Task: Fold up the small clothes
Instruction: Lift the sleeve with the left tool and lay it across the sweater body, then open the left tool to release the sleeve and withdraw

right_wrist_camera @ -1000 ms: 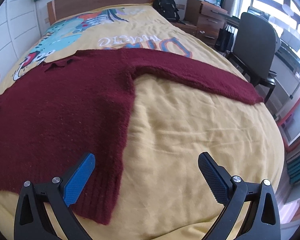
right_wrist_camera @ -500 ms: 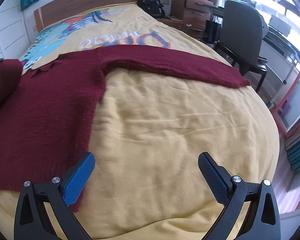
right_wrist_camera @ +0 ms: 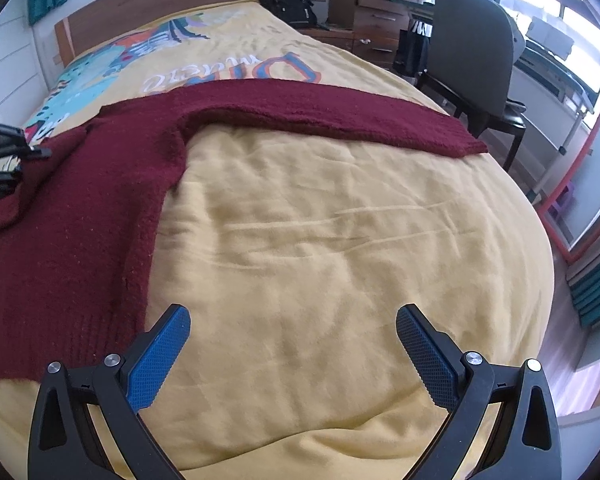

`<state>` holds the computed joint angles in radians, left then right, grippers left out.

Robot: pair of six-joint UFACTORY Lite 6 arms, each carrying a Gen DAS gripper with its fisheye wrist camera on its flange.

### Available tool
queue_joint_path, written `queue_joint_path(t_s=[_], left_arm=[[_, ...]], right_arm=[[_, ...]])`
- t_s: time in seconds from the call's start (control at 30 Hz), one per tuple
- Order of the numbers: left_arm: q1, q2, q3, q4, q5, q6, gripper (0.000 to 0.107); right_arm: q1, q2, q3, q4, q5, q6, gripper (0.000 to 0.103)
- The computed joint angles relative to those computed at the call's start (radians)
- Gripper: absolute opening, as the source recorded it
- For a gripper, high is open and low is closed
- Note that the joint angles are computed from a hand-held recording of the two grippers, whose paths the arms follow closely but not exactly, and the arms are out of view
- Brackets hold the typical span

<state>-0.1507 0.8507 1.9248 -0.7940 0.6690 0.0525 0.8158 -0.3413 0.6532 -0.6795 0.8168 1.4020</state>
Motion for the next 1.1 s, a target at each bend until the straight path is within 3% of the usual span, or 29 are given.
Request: queue_joint_path(t_s=[0.27,0.47,0.63,1.1], left_arm=[[0.017,-0.18,-0.259,-0.052,-0.036,0.133,0.049],[0.093,-0.274,-0.392,-0.198,-0.067,0.24,0.055],[0.125,-0.186,-0.286,-0.127,-0.044,0.122,0.055],[-0.004,-0.17,-0.189,-0.197,0.039,0.209,0.055]], right_arm=[[-0.001,0.0,-0.001,0.0,-0.001,0.005,0.103],[0.001,0.002,0.003,0.004,0.001,-0.003,0.103],[0.008,0.009,0.008,-0.003,0.004,0.004,0.103],[0.015,0.017,0.018,-0.007,0.011,0.009,0.103]])
